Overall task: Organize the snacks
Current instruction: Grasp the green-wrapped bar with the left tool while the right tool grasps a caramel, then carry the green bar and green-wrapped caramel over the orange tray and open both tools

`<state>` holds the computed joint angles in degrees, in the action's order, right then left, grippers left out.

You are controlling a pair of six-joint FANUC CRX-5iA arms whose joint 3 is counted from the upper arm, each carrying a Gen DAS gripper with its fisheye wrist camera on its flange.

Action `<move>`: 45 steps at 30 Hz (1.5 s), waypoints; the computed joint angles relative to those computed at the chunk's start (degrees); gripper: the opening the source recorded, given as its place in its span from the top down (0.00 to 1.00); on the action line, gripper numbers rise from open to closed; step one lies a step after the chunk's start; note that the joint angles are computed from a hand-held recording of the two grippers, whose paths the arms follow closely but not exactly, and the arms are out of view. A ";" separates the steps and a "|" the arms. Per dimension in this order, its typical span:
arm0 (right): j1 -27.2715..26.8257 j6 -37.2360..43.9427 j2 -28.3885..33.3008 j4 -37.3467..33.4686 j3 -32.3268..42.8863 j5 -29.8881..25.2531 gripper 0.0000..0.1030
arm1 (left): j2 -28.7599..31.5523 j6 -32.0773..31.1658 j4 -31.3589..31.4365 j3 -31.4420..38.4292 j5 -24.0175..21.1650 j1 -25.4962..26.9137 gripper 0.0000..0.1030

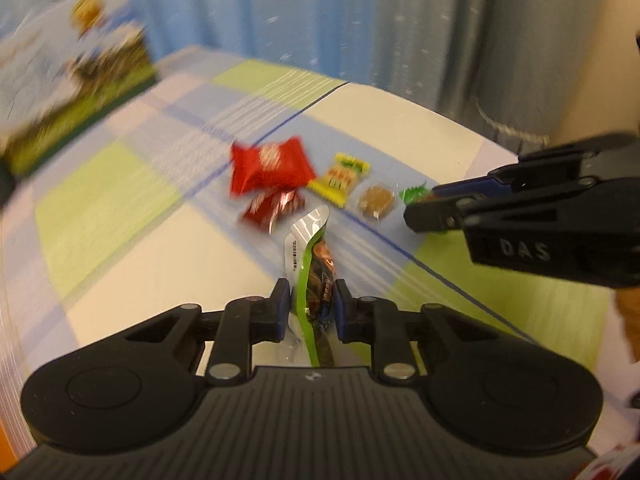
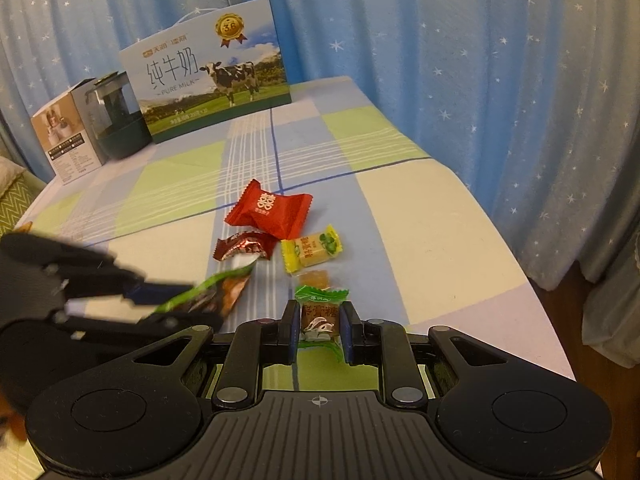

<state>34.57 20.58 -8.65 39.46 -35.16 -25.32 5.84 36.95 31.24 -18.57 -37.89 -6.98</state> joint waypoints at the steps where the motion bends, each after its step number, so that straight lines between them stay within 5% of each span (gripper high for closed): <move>1: 0.05 0.43 -0.14 -0.52 0.05 0.03 0.80 | -0.96 1.81 0.58 -0.96 -1.04 0.68 0.80; 6: 0.64 1.81 -0.30 -1.54 0.36 0.20 0.80 | -4.76 -1.63 5.75 -6.89 0.93 1.56 0.80; 17: 0.91 2.06 0.18 -1.64 0.76 0.36 0.80 | -3.64 -0.98 -0.03 -5.93 5.63 -1.19 0.77; 31: 5.98 -7.64 -5.76 4.14 -4.69 0.07 0.80 | -11.90 10.88 3.59 -12.16 1.80 3.43 0.79; 45: 20.68 -14.89 -13.73 6.32 -6.59 -10.87 0.80 | -29.99 21.38 0.88 -19.87 -6.37 13.58 0.79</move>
